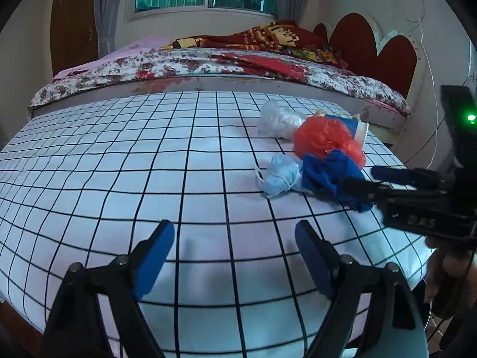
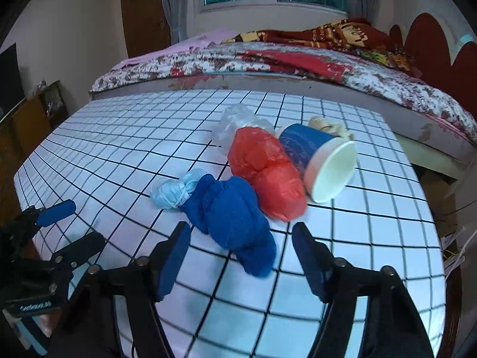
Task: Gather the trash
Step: 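Move both tools back over the table toward the cloths, then grasp the light-blue tissue with the left tool while the right tool grasps the blue knit cloth, then carry the tissue and blue knit cloth over the black bin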
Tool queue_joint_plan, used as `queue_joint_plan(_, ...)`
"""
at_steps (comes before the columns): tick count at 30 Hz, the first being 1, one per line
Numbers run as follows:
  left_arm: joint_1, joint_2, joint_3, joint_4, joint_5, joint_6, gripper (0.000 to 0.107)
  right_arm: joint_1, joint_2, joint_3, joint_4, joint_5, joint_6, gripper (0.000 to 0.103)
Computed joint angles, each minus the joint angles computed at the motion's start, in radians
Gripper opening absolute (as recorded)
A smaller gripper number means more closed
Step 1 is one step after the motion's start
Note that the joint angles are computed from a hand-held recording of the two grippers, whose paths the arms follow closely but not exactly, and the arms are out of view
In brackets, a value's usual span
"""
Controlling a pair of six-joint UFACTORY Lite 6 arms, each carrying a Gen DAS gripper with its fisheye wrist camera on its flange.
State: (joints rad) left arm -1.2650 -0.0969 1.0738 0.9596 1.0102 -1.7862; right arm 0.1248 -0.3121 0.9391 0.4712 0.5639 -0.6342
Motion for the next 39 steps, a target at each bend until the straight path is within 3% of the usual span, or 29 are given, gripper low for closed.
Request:
queue_joint_plan(2, 0.023, 0.004, 0.002, -0.003, -0.032, 0.013, 0.083, 0.023, 0.051, 0.019, -0.023, -0.014, 0.023, 0.064)
queue_joint_plan(3, 0.032, 0.007, 0.004, -0.004, -0.046, 0.022, 0.082, 0.03, 0.075, 0.027, -0.022, -0.015, 0.022, 0.052)
queue_joint_plan(6, 0.06, 0.025, 0.018, -0.008, -0.093, 0.044, 0.079, 0.025, 0.08, 0.017, 0.022, -0.022, -0.031, 0.042)
queue_joint_plan(12, 0.114, 0.114, 0.103, -0.022, -0.173, 0.113, 0.076, -0.058, 0.013, -0.014, 0.012, -0.035, -0.031, 0.041)
queue_joint_plan(17, 0.191, 0.238, 0.233, -0.093, -0.24, 0.238, 0.074, -0.125, 0.058, 0.027, 0.06, -0.014, -0.098, 0.041)
queue_joint_plan(26, 0.279, 0.387, 0.402, -0.25, -0.274, 0.433, 0.064, -0.149, 0.152, 0.095, 0.113, 0.016, -0.154, 0.041)
queue_joint_plan(28, 0.282, 0.395, 0.414, -0.257, -0.266, 0.444, 0.055, -0.153, 0.16, 0.1, 0.134, 0.03, -0.177, 0.041)
queue_joint_plan(30, 0.287, 0.379, 0.401, -0.273, -0.282, 0.449, 0.028, -0.159, 0.149, 0.089, 0.173, 0.047, -0.217, 0.041)
queue_joint_plan(31, 0.289, 0.365, 0.386, -0.281, -0.294, 0.45, 0.027, -0.158, 0.136, 0.08, 0.179, 0.048, -0.225, 0.041)
queue_joint_plan(39, 0.132, 0.217, 0.282, -0.11, -0.15, 0.272, 0.025, -0.213, -0.04, -0.011, 0.279, 0.129, -0.31, 0.041)
